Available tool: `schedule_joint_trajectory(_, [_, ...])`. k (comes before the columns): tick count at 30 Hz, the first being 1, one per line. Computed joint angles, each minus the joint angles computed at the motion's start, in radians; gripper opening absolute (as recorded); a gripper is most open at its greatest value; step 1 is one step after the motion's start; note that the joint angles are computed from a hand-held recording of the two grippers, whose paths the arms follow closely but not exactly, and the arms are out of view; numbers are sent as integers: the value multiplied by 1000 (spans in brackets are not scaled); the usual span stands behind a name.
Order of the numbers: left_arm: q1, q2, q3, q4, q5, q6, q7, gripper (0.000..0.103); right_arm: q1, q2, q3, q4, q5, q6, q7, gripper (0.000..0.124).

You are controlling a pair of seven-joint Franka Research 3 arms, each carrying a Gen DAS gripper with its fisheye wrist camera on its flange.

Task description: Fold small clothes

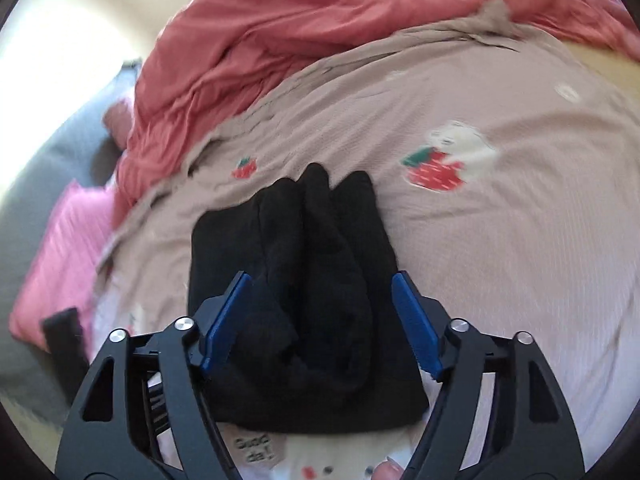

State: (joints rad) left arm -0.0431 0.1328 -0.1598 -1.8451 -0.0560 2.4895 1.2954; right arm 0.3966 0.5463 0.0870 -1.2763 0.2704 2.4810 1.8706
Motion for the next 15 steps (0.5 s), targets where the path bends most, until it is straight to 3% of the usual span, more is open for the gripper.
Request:
schedule_joint_trajectory(3, [0, -6, -7, -9, -18, -9, 41, 68, -14, 121, 37, 181, 15, -101, -88, 67])
schedule_joint_trajectory(7, [-5, -21, -9, -37, -30, 7, 63, 74, 17, 229, 16, 356, -31, -200, -134, 73])
schedule_joint_trajectory(11, [1, -25, -9, -43, -90, 10, 90, 77, 30, 334, -8, 524, -59, -310, -125, 78])
schedule_joint_trajectory(15, [1, -17, -10, -36, -110, 0, 114, 83, 25, 434, 6, 680, -45, -392, -126, 76])
